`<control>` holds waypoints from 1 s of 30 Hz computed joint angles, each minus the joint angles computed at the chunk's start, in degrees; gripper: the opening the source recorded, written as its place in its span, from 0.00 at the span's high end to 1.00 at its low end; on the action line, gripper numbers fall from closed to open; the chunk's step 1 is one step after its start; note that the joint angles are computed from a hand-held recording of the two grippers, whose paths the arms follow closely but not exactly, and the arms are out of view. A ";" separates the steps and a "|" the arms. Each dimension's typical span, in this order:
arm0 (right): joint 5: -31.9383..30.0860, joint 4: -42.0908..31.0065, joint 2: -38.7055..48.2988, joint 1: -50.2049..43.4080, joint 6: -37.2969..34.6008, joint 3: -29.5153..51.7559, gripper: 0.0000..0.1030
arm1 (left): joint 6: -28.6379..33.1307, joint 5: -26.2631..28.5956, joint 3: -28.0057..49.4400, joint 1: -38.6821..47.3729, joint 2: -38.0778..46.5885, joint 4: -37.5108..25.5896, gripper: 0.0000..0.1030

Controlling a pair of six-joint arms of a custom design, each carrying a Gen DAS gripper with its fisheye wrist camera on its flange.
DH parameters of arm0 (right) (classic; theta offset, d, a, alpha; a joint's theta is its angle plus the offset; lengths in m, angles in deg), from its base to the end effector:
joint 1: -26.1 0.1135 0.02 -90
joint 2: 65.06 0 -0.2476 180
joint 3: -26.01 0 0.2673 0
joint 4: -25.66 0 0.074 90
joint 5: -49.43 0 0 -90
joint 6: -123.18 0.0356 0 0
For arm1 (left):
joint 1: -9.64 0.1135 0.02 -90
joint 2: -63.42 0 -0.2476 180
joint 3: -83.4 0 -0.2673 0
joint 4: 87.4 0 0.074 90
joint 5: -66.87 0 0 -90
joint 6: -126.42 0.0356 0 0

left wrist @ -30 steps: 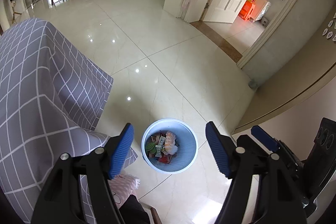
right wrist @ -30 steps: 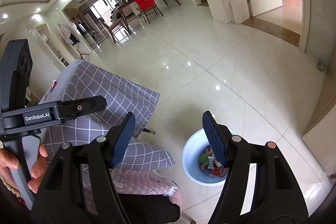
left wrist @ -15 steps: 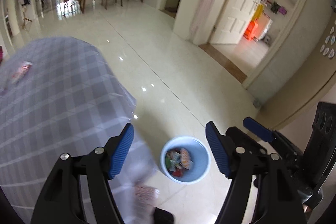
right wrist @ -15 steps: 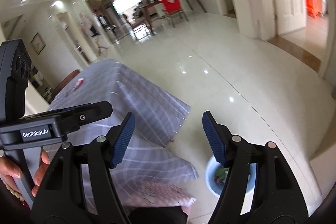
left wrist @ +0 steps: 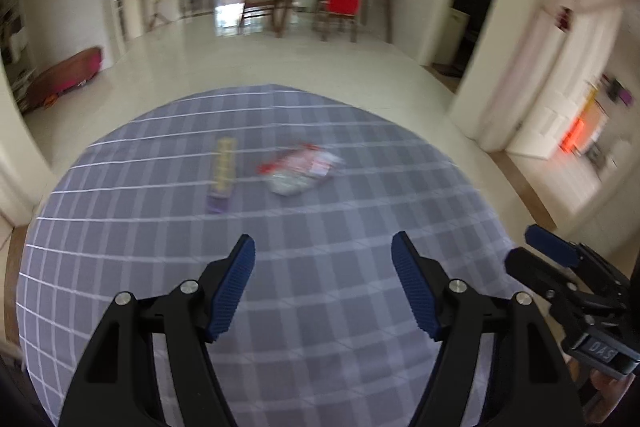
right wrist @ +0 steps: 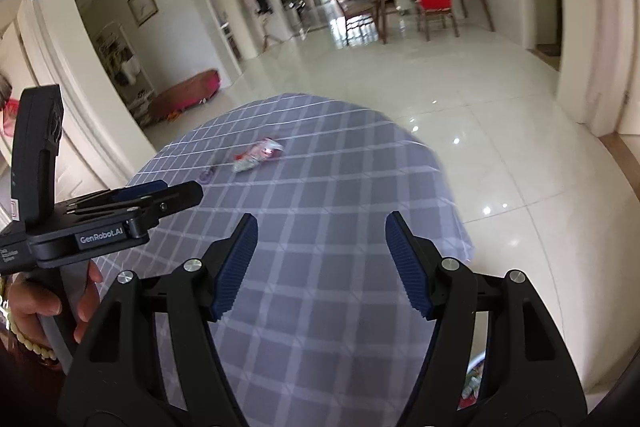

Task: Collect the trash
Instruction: 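Grasp the beige tag with left tool while right tool approaches the red-white wrapper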

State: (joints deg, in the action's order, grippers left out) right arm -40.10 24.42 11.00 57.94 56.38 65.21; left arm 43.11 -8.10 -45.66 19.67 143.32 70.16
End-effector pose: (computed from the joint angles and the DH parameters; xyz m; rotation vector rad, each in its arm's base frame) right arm 0.2214 0.1372 0.1258 -0.1676 2.2794 0.5056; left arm 0.2754 0.0393 0.1431 0.0414 2.4352 -0.1937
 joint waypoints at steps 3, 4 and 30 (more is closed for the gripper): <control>-0.98 -0.42 10.81 0.72 -0.37 9.40 0.36 | 0.72 0.47 5.20 4.14 7.82 2.39 0.33; -2.07 -0.70 13.12 0.07 -0.84 11.58 0.36 | 0.78 0.72 6.65 4.75 9.79 2.56 0.34; 1.25 -15.55 47.25 2.70 -6.87 51.91 0.62 | 2.50 0.45 19.16 6.06 25.49 5.49 0.99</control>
State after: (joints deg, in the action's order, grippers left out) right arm -38.85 8.87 58.25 60.65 49.51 117.12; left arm 45.60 -7.64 -26.50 25.73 168.81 75.64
